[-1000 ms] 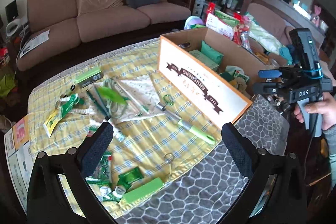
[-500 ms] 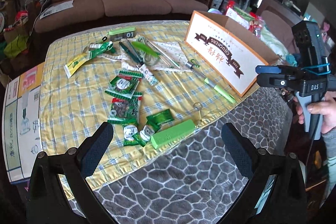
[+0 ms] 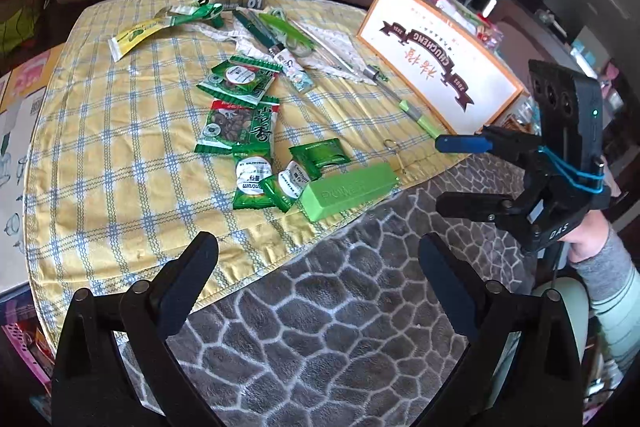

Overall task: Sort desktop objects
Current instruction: 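Grasp the green rectangular power bank with the right tool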

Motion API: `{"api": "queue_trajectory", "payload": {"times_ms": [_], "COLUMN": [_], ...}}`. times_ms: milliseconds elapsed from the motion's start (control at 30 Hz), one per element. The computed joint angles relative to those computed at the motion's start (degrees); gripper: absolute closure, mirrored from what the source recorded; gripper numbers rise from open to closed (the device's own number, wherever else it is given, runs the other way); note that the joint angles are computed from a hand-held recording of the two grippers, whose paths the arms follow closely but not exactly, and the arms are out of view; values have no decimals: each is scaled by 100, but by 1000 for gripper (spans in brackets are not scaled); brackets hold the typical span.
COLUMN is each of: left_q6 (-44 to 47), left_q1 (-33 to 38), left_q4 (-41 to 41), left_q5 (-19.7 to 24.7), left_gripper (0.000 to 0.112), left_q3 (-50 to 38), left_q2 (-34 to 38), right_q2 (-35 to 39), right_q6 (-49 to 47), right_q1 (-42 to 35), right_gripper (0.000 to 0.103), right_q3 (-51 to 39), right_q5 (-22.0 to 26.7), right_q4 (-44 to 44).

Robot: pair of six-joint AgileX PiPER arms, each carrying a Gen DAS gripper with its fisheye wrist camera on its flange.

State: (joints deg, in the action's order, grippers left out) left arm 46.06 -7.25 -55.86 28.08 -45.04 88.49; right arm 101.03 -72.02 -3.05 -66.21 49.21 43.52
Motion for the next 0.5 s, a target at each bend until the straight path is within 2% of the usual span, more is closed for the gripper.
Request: {"api": "queue_trajectory", "payload": {"times_ms": [33, 100, 133, 367, 500], "left_q6": [167, 498, 656, 1665, 1944], "left_q1": [93, 253, 330, 619, 540], "left_q4": [-142, -442, -585, -1675, -2090], "left_q5": [40, 121, 187, 862, 1040], "left_gripper": [16, 17, 17, 18, 18], "left_q3": [13, 51, 52, -27, -116], "left_q2": [55, 162, 228, 664, 921], "right_q2": [117, 387, 466, 798, 973], "right_q6": [-78, -256, -302, -719, -678], "right_q1": [32, 77, 129, 467, 651], "right_gripper": [12, 30, 34, 35, 35], "right_q3": [-33, -154, -182, -287, -333], "right_q5": [32, 179, 159, -406, -781], "right_q4": [27, 142, 150, 103, -207]}}
